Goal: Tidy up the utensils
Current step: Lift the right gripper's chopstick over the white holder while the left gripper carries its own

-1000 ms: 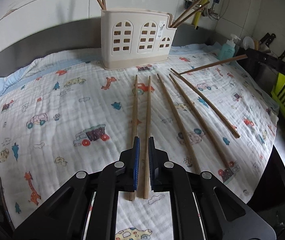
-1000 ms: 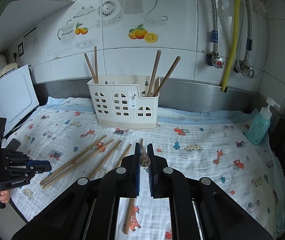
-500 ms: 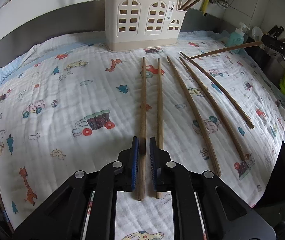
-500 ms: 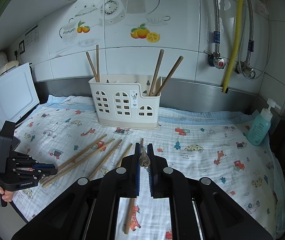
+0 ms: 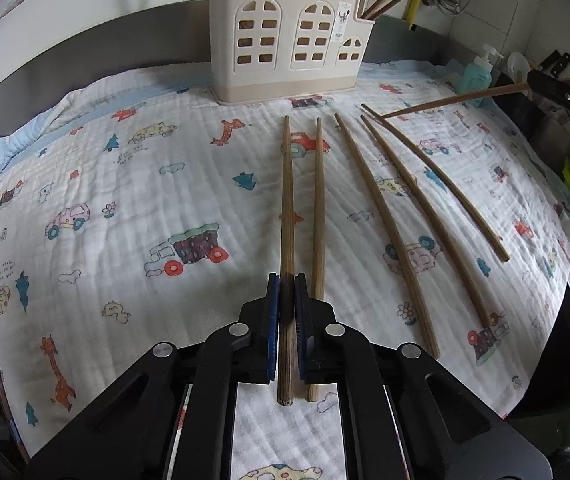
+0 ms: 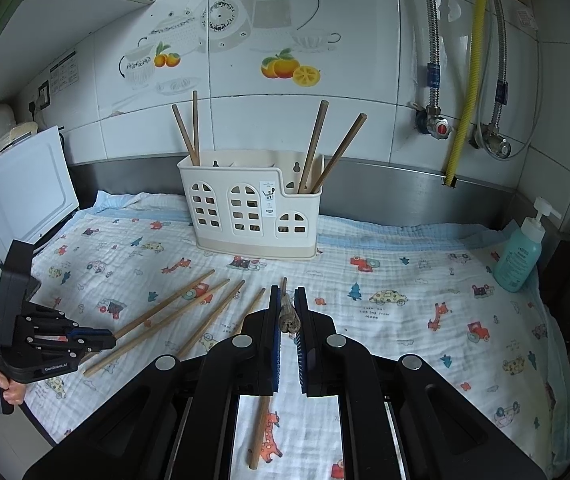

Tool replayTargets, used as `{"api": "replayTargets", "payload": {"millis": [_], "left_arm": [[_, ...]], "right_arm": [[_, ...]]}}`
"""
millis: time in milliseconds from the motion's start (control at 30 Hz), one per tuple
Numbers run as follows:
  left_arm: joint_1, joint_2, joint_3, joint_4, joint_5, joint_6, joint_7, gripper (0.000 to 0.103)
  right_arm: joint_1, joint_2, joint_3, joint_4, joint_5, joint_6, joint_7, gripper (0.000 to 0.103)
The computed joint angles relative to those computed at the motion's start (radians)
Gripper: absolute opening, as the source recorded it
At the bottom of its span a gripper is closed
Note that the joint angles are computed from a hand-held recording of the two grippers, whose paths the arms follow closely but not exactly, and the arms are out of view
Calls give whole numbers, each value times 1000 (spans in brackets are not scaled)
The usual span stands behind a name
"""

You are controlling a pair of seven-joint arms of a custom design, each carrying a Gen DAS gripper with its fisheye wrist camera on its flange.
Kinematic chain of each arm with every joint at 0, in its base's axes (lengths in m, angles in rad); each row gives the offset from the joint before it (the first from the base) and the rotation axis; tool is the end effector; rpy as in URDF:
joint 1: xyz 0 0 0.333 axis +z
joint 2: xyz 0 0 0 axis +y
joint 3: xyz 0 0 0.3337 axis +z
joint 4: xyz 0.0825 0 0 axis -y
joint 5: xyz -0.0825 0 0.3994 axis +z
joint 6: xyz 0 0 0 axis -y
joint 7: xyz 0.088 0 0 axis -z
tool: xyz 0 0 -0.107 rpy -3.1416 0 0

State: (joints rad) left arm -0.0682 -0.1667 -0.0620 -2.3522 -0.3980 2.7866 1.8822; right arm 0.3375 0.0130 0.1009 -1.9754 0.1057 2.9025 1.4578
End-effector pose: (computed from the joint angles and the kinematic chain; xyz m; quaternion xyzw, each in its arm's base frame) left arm 0.5286 -0.0525 0.4715 -0.6328 0.7082 -0.2750 0.1495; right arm 0.5675 0.2587 0.5831 -0.7623 0.4728 -0.2290 0.3781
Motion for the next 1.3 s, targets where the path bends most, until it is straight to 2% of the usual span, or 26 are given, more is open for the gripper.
{"api": "replayTargets", "payload": {"millis": [300, 367, 600, 833, 1167, 1300], "left_arm": [[-68, -51, 62, 24, -226, 61, 142, 6], [-71, -49, 61, 41, -247, 74, 156, 6], [-65, -24, 54, 106, -261, 101, 179, 6], [-51, -11, 50, 160, -278, 89, 207, 6], [-28, 22, 39, 301, -265, 57, 225, 6], [-16, 37, 26, 364, -250, 60, 218, 6]], "right_arm": [[1, 15, 4, 47, 16, -1, -32, 6], [1, 28, 9, 74, 47, -9, -65, 6], [-2, 78, 18, 189, 91, -62, -131, 6], [-9, 106, 29, 289, 136, -107, -200, 6], [2, 207, 5, 527, 26, -196, -151, 6], [0, 260, 3, 640, 10, -262, -138, 6]]}}
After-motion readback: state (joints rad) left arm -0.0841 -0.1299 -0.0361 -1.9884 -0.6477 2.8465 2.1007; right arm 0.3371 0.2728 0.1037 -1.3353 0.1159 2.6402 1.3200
